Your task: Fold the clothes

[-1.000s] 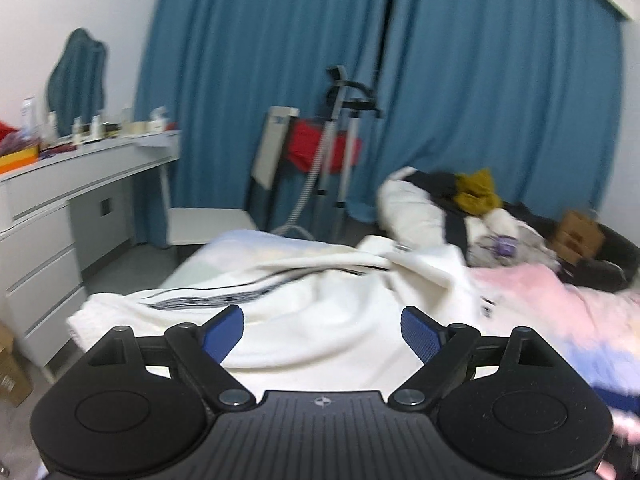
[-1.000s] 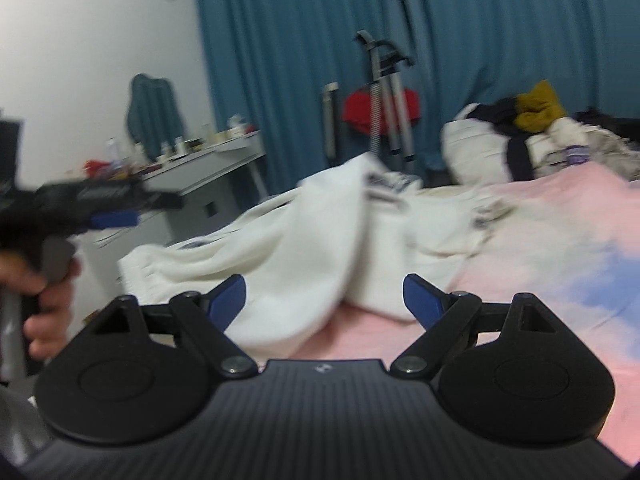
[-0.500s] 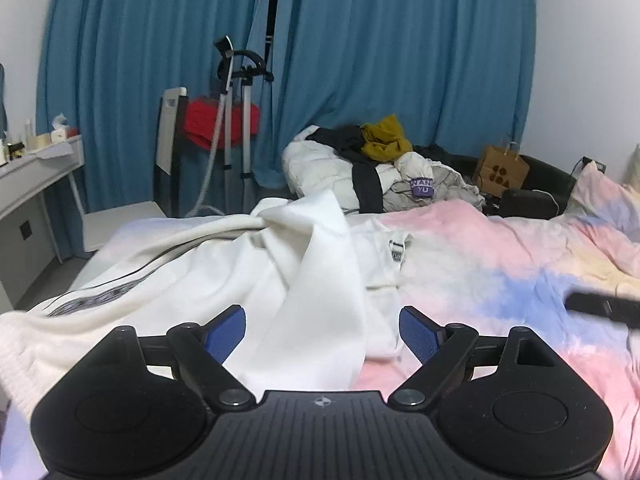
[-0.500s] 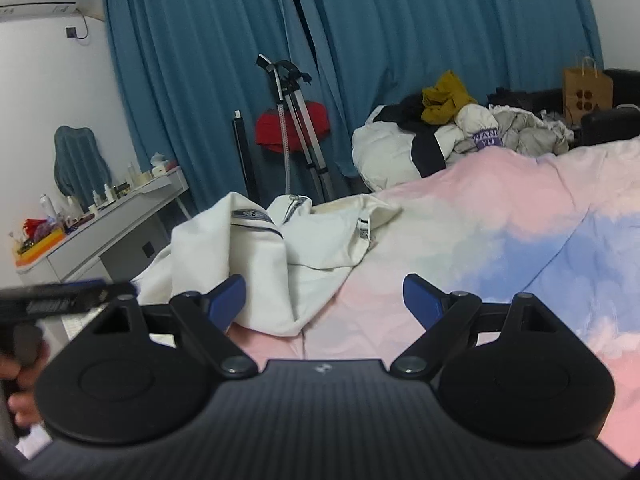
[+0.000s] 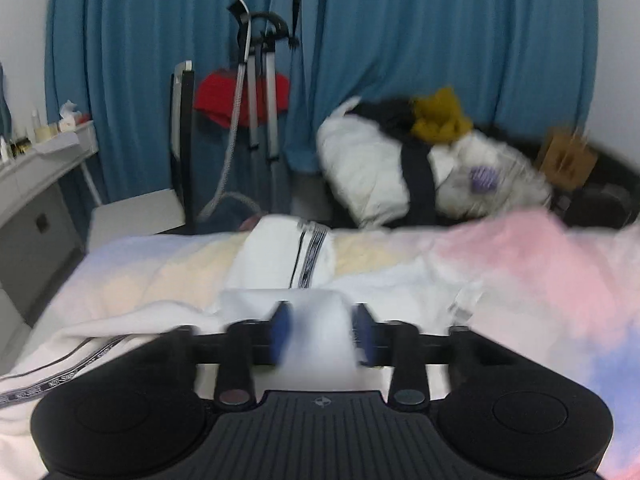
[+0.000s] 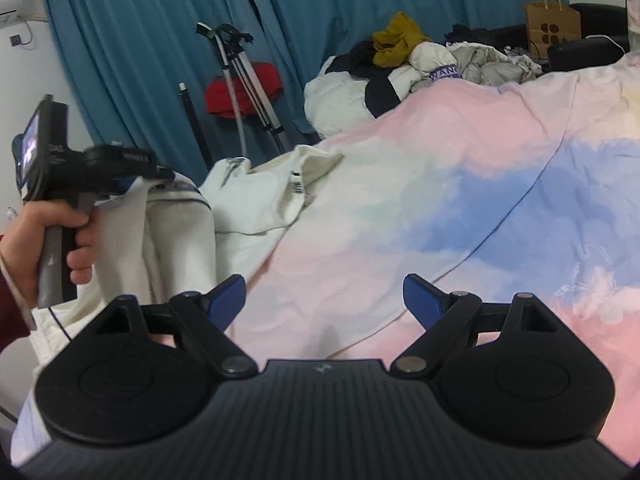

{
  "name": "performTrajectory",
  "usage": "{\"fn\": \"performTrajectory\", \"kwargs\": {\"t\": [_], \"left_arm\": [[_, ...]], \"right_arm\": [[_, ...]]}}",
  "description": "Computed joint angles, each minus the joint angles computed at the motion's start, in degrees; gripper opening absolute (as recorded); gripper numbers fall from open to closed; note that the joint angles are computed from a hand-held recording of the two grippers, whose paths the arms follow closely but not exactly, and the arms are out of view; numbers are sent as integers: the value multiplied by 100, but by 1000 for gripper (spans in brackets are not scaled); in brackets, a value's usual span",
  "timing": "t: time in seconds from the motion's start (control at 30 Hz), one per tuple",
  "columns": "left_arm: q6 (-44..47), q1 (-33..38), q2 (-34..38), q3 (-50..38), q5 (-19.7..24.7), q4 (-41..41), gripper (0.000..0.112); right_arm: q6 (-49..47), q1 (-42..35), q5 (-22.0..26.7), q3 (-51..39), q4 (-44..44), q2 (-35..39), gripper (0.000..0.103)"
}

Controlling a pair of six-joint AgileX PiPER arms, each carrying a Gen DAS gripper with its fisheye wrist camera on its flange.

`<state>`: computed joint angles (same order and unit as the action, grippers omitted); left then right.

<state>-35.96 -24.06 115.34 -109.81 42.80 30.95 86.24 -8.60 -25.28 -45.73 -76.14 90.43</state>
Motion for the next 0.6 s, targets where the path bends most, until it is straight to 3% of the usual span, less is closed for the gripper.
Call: {"fn": "performTrajectory", "kwargs": {"t": [0.03,0.1,0.17,0.23,0.33,0.47,0.6], "left_arm": [[-3,-116,86,-98,135,149,18],[-485,-408,-91,395,-75,1034,14],[-1252,-586,-747,1532,-674,1840,11],[-1833,-772,-1440,2486,-1004,2450,9],[-2705,-1325,-2595,3939,-1125,3537,8],[-2243,-2124,-4222,5359,-1095,2959,7],[-1539,-3078,-5191,6232,-486,1731,7]], "right_arm": [[79,-29,-12,-69,-62,111,87],[168,-92,-108,-169,-130,299,87],[386,-131,-172,-262,-301,402,87],[387,-146,-245,-238,-284,385,87],[275,-146,-296,-110,-193,200,87],[358,-130,-340,121,-266,-233,87],[425,-7,-287,319,-364,-627,87]]}}
